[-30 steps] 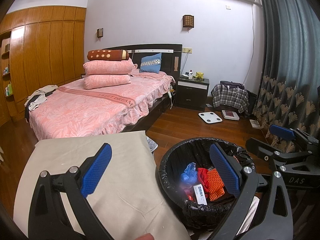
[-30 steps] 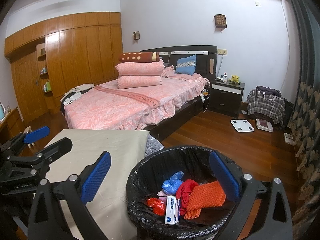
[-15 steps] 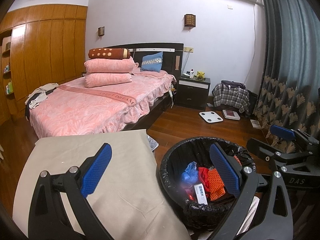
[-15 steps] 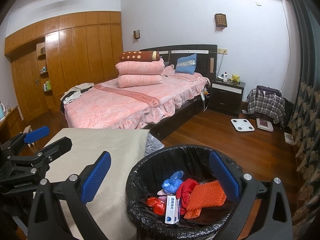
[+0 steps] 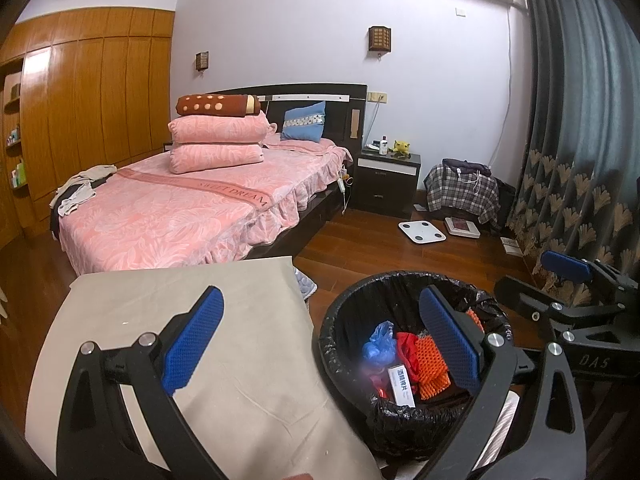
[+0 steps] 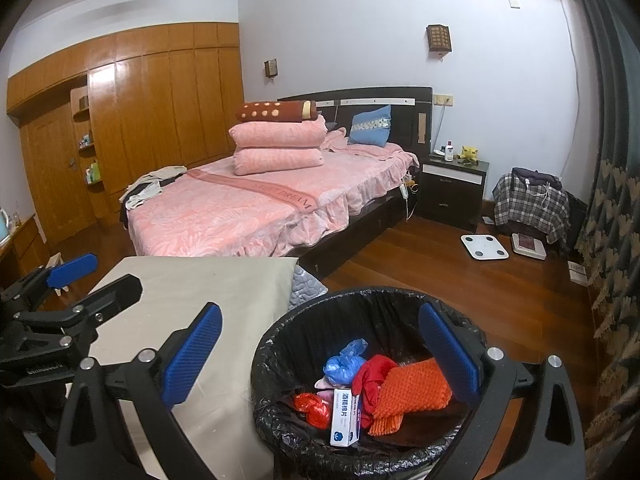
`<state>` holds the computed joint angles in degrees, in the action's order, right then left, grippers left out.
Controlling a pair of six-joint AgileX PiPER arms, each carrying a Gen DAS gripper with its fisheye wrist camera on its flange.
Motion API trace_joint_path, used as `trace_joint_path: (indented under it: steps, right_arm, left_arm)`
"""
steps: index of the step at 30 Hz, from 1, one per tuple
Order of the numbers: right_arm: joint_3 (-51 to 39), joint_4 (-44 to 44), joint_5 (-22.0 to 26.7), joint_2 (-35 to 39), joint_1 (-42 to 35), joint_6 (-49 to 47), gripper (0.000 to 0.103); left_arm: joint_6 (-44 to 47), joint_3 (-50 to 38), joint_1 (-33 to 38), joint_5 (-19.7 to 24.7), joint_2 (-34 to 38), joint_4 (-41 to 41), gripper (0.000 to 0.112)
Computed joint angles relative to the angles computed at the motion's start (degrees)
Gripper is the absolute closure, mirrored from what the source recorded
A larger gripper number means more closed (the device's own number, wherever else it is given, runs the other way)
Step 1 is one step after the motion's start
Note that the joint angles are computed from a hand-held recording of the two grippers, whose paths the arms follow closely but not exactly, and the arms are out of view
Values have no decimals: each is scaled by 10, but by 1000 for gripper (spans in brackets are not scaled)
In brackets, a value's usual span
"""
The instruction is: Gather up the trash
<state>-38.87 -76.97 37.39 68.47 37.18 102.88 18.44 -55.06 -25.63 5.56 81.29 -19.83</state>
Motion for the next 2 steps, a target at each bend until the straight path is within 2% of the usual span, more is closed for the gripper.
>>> trace_joint_path:
  steps: [2]
  right_arm:
    - [0, -4, -4, 3, -4, 4, 6]
  left_arm:
    - [-1, 2, 0, -1, -1, 0, 17]
